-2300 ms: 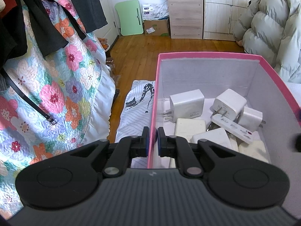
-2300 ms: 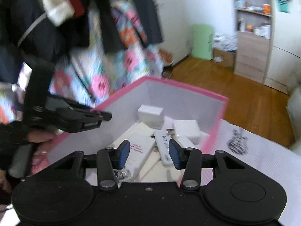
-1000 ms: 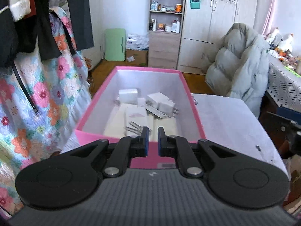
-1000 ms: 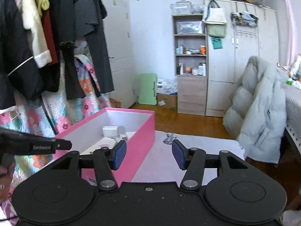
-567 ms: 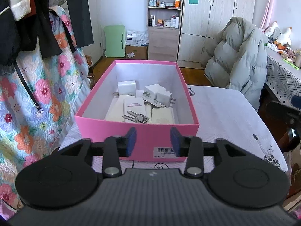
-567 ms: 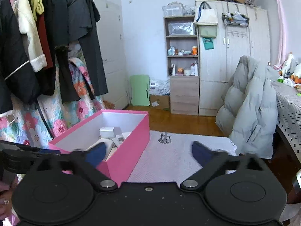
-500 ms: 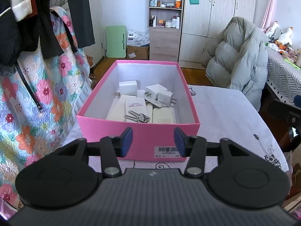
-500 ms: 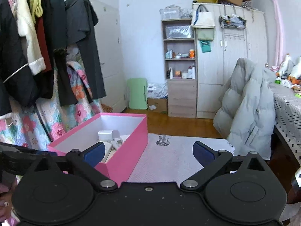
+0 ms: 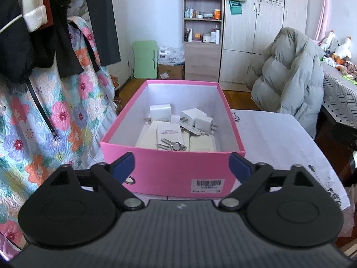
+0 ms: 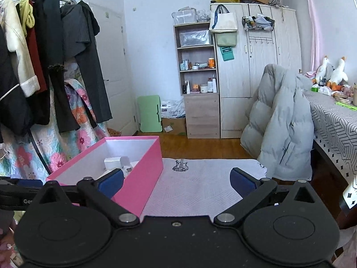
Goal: Organize rigid objects
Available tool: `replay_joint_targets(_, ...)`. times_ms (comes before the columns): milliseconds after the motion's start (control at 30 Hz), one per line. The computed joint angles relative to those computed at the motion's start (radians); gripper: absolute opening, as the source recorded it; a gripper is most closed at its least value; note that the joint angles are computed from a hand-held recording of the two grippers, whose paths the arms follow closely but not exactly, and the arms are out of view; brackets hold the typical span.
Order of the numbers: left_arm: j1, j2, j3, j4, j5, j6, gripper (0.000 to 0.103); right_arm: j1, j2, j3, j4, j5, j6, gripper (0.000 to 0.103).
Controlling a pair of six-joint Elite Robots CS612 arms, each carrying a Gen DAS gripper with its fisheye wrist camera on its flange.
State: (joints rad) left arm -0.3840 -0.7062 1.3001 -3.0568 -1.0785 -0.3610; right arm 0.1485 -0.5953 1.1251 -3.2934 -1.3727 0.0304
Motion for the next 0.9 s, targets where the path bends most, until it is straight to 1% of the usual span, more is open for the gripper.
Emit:
replay_joint_targets(100,-0.005,0.005,0.002,-0.015,0.03,0.009,0.098,0.001,0.002,0.001,0.004,0.002,0.004,0.103)
replay_joint_targets(267,-0.002,0.001,0.015,-0.016,0.02,-0.017,0.101,0.005,0.003,0.009,-0.01,-0.014,-0.002,0.103)
replay_joint_targets(567,0.001,-0.007,0.024,0.028,0.005,-0.029,0.103,0.008,-0.003,0.016,0.015,-0.013,-0.029,0.103)
replay_joint_targets(733,0.004,-0.012,0.016,0.098,-0.002,-0.055,0.103,0.008,-0.003,0.015,0.028,-0.014,-0.035,0.103)
replay_joint_targets(900,0.005,-0.011,0.016,0.098,-0.004,-0.049,0.103,0.009,-0.007,0.021,0.042,-0.023,-0.033,0.103)
